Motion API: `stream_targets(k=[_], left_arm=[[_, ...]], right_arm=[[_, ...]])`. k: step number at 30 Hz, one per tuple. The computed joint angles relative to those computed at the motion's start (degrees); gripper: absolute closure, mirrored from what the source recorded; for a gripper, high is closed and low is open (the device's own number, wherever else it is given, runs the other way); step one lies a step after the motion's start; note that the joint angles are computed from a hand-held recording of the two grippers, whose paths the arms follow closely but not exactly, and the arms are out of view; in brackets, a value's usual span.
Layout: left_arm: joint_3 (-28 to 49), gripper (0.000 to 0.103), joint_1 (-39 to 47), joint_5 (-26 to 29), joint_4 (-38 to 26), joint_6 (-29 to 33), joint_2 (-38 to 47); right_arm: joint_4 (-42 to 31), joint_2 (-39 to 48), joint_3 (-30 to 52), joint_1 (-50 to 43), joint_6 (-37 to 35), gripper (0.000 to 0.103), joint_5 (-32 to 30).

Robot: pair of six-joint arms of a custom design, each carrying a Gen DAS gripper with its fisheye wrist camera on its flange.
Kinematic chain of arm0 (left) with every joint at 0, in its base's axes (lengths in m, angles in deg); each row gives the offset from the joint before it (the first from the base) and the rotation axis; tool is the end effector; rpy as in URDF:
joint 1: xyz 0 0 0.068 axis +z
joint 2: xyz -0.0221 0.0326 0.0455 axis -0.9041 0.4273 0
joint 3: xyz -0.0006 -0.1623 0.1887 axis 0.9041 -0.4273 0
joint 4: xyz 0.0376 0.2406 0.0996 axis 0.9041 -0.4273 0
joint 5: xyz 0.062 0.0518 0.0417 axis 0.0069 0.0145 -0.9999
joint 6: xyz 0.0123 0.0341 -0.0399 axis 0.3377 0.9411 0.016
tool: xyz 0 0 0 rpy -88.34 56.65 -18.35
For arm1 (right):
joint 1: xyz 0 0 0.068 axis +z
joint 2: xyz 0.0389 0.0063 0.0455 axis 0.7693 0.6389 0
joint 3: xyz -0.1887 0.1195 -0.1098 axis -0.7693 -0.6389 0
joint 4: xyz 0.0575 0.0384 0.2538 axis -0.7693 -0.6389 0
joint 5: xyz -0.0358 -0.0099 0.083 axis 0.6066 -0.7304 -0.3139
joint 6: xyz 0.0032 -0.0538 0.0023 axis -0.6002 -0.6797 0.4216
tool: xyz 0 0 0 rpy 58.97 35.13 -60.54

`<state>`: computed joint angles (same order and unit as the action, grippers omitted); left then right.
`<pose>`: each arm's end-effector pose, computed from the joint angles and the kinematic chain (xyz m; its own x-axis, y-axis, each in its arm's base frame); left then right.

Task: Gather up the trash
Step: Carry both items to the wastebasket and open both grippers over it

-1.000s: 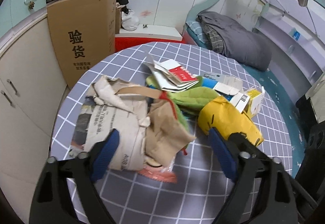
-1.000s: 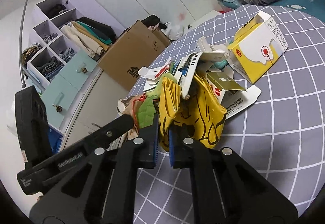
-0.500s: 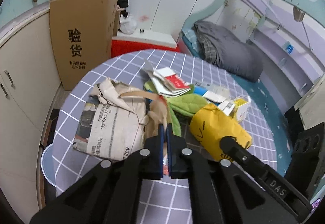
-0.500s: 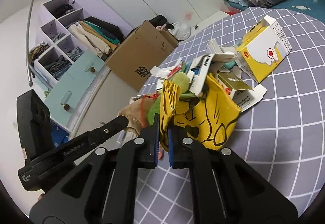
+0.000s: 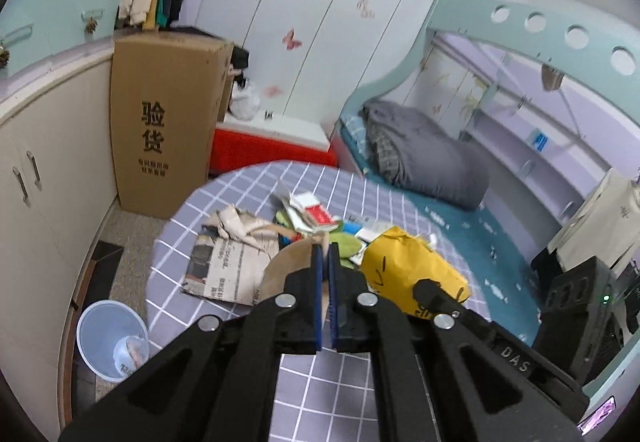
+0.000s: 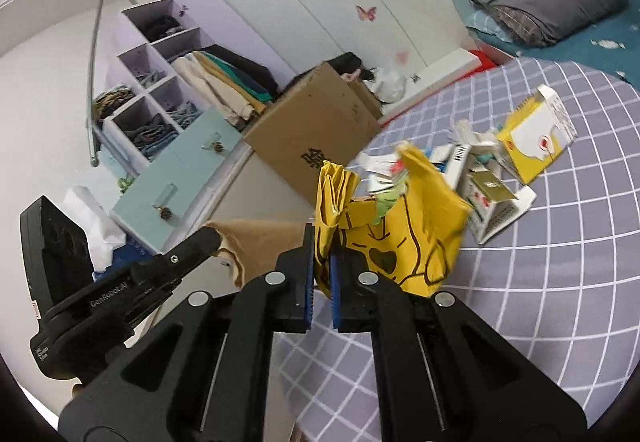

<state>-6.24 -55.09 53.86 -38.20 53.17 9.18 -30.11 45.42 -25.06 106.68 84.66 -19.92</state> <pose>0.2173 0.0098 0.2795 -0.6232 0.1243 -0.7721 0.5822 0.7330 -0.3519 0.0878 0.0877 0.2176 -0.3538 0.6561 -0.6666 0.1328 0.7407 0.6586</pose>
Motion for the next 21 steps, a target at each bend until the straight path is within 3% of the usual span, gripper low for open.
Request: stream_targets(k=[6, 12, 16, 21], left_arm=[[4.78, 0.101, 13.05, 8.59, -10.13, 10.0, 0.74], [12.88, 0.1, 27.67, 12.33, -19.19, 22.36, 11.6], [17.75, 0.1, 33.17, 10.57, -17.45, 23.02, 19.9], [22.3, 0.1, 35.61, 4.67, -7.69, 17.21, 31.54]], right_arm=[[6.04, 10.8, 5.05, 5.88, -1.54, 0.097, 2.86], [19.84, 27.69, 10.06, 3.42, -7.25, 0.097, -5.42], [29.6, 42.91, 15.67, 0.58, -10.22, 0.097, -13.63], [36.65, 64.9, 27.73, -3.3, -12.71, 0.097, -25.37]])
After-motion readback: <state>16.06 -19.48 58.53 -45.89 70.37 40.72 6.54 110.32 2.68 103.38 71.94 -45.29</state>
